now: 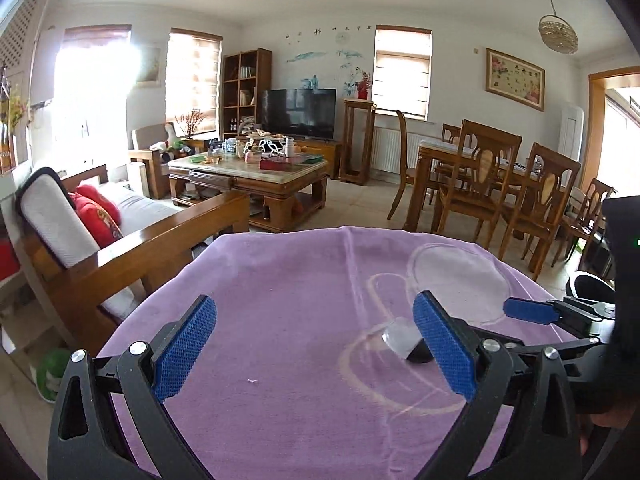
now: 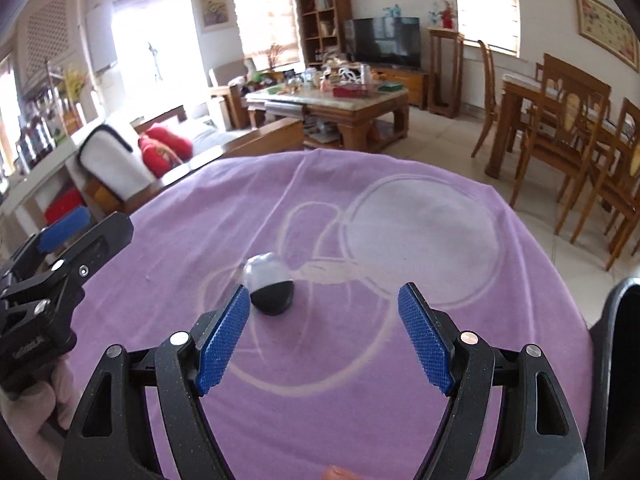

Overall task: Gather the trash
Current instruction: 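Grasp the small clear-and-black cap with right tool, then carry the cap over the black bin and open right tool to drop it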

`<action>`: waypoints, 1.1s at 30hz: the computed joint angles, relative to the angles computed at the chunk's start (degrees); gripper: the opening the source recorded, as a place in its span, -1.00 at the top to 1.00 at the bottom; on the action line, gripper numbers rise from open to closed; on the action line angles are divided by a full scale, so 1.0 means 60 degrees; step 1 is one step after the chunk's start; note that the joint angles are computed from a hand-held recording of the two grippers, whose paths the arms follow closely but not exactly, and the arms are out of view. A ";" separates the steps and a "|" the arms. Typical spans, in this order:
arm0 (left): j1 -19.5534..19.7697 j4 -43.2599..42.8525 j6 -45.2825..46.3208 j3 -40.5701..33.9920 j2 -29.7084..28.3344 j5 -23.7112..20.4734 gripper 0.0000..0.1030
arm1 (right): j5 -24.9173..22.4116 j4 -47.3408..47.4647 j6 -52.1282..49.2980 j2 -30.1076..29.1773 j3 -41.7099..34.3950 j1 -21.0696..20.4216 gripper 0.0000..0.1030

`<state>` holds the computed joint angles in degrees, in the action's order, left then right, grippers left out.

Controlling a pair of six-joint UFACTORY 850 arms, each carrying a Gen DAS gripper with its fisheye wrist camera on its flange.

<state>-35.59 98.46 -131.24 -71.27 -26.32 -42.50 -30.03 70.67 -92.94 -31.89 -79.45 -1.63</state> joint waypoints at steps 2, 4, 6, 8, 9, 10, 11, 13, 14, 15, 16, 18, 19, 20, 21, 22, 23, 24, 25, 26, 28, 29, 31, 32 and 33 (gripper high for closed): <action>0.0070 -0.0208 0.0174 -0.0037 -0.0050 -0.0099 -0.90 | 0.0196 -0.0701 0.0665 -0.0262 -0.0297 0.0339 -0.48; 0.0096 -0.0653 0.0532 -0.0137 -0.0101 -0.0231 -0.90 | 0.0521 -0.1183 0.1070 -0.0483 -0.0483 0.0616 -0.48; 0.0084 -0.0550 0.0351 0.0004 -0.0010 -0.0254 -0.90 | 0.0704 -0.1565 0.1434 -0.0683 -0.0626 0.0795 -0.48; 0.0075 -0.0418 0.0114 0.0241 0.0131 -0.0242 -0.90 | 0.0769 -0.1742 0.1625 -0.0867 -0.0756 0.0851 -0.43; 0.0078 -0.0435 0.0124 0.0262 0.0147 -0.0237 -0.90 | 0.0758 -0.2100 0.2012 -0.1005 -0.0939 0.0917 -0.34; 0.0079 -0.0420 0.0114 0.0289 0.0164 -0.0213 -0.90 | 0.0701 -0.2353 0.2247 -0.1082 -0.1016 0.0923 -0.16; 0.0082 -0.0371 0.0069 0.0325 0.0173 -0.0191 -0.90 | 0.0749 -0.2207 0.2084 -0.1063 -0.0983 0.0917 0.00; 0.0107 -0.0361 0.0125 0.0295 0.0151 -0.0160 -0.90 | 0.0884 -0.2319 0.2110 -0.1070 -0.1003 0.0971 0.21; 0.0107 -0.0362 0.0155 0.0275 0.0134 -0.0147 -0.90 | 0.0888 -0.2323 0.2107 -0.1065 -0.1000 0.0977 0.21; 0.0101 -0.0376 0.0206 0.0260 0.0126 -0.0143 -0.90 | 0.0859 -0.2332 0.2117 -0.1064 -0.1015 0.0969 0.22; 0.0086 -0.0395 0.0252 0.0238 0.0101 -0.0148 -0.90 | 0.0829 -0.2302 0.2110 -0.1063 -0.1015 0.0953 0.22; 0.0067 -0.0434 0.0324 0.0208 0.0072 -0.0177 -0.90 | 0.0667 -0.2217 0.2100 -0.1075 -0.1047 0.0827 0.22; 0.0078 -0.0423 0.0341 0.0210 0.0077 -0.0156 -0.90 | 0.0588 -0.2132 0.2105 -0.1076 -0.1050 0.0771 0.22; 0.0118 -0.0371 0.0317 0.0220 0.0068 -0.0118 -0.90 | 0.0549 -0.2071 0.2115 -0.1047 -0.1023 0.0730 0.22; 0.0116 -0.0380 0.0334 0.0211 0.0059 -0.0097 -0.90 | 0.0489 -0.1978 0.2076 -0.1013 -0.0984 0.0667 0.22; 0.0127 -0.0368 0.0354 0.0204 0.0057 -0.0042 -0.90 | 0.0400 -0.1833 0.2004 -0.0974 -0.0944 0.0589 0.22; 0.0126 -0.0343 0.0358 0.0207 0.0046 -0.0002 -0.90 | 0.0288 -0.1624 0.1889 -0.0918 -0.0892 0.0491 0.22; 0.0119 -0.0365 0.0449 0.0178 0.0027 0.0007 -0.90 | 0.0172 -0.1342 0.1713 -0.0842 -0.0822 0.0371 0.22; 0.0084 -0.0348 0.0475 0.0190 0.0008 -0.0026 -0.90 | 0.0067 -0.1038 0.1516 -0.0745 -0.0737 0.0241 0.22; 0.0065 -0.0300 0.0524 0.0186 0.0005 -0.0030 -0.90 | -0.0040 -0.0688 0.1274 -0.0636 -0.0618 0.0095 0.22; 0.0032 -0.0200 0.0555 0.0167 -0.0018 -0.0015 -0.90 | -0.0264 0.0090 0.0738 -0.0387 -0.0333 -0.0214 0.22; 0.0031 -0.0121 0.0538 0.0178 -0.0009 0.0042 -0.90 | -0.0352 0.0458 0.0503 -0.0269 -0.0212 -0.0370 0.22; 0.0043 -0.0020 0.0516 0.0179 -0.0013 0.0144 -0.90 | -0.0622 0.1171 0.0057 -0.0059 -0.0020 -0.0781 0.22; 0.0042 0.0048 0.0471 0.0193 -0.0010 0.0171 -0.90 | -0.0714 0.1468 -0.0124 0.0030 0.0055 -0.0971 0.22; 0.0035 0.0146 0.0402 0.0210 0.0003 0.0197 -0.90 | -0.0776 0.1730 -0.0286 0.0116 0.0113 -0.1156 0.22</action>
<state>-35.39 99.33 -128.83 -70.01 -26.31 -41.32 -34.69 81.05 -94.66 -31.19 -78.77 -8.57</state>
